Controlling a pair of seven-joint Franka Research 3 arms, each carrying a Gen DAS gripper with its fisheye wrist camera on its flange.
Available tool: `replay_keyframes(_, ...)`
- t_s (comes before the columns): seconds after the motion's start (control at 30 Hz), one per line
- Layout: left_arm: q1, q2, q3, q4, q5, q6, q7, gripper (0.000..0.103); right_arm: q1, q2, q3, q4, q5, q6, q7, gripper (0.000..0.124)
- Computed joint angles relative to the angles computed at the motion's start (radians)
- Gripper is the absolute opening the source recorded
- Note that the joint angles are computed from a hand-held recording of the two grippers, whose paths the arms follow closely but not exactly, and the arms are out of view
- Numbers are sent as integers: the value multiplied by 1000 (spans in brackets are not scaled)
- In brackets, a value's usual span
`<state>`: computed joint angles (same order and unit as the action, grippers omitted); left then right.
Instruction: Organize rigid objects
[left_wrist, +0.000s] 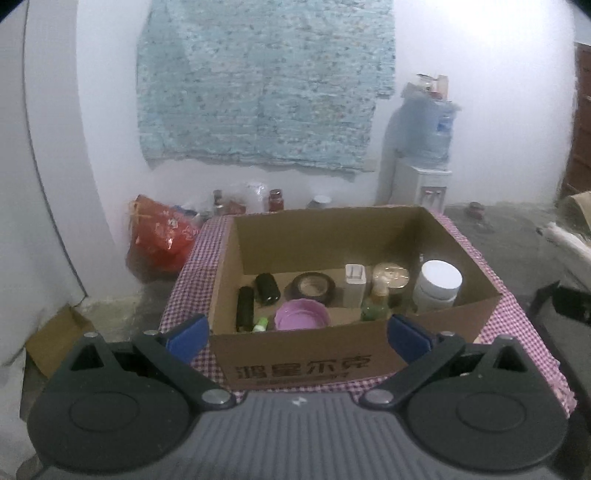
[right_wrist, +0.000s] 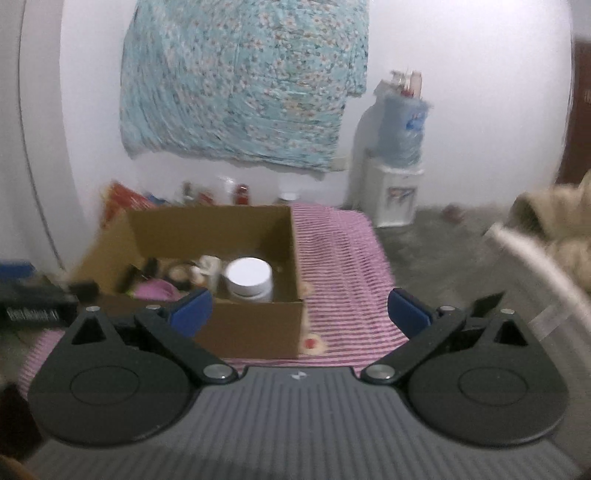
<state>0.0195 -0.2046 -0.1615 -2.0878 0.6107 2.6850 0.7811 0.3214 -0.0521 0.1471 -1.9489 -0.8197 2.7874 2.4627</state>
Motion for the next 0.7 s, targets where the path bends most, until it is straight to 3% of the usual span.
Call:
replay_keyframes(0.07, -16, 10, 15, 12, -57, -15, 51, 103, 6, 12, 12, 24, -62, -38, 39, 102)
replay_keyframes(0.17, -26, 14, 27, 14, -121, -15, 94, 103, 14, 22, 3, 34, -104, -24, 86, 102)
replay_keyframes(0.37, -7, 42, 1, 39, -44, -57, 64, 103, 26, 54, -21, 55, 12, 15, 40, 102)
replay_keyframes(0.5, -17, 61, 12, 59, -59, -74, 72, 103, 42, 85, -37, 80, 38, 27, 22, 102)
replay_keyframes(0.7, -23, 92, 16, 105, -65, -124, 61, 103, 79, 166, -59, 151, 185, 51, -122, 102)
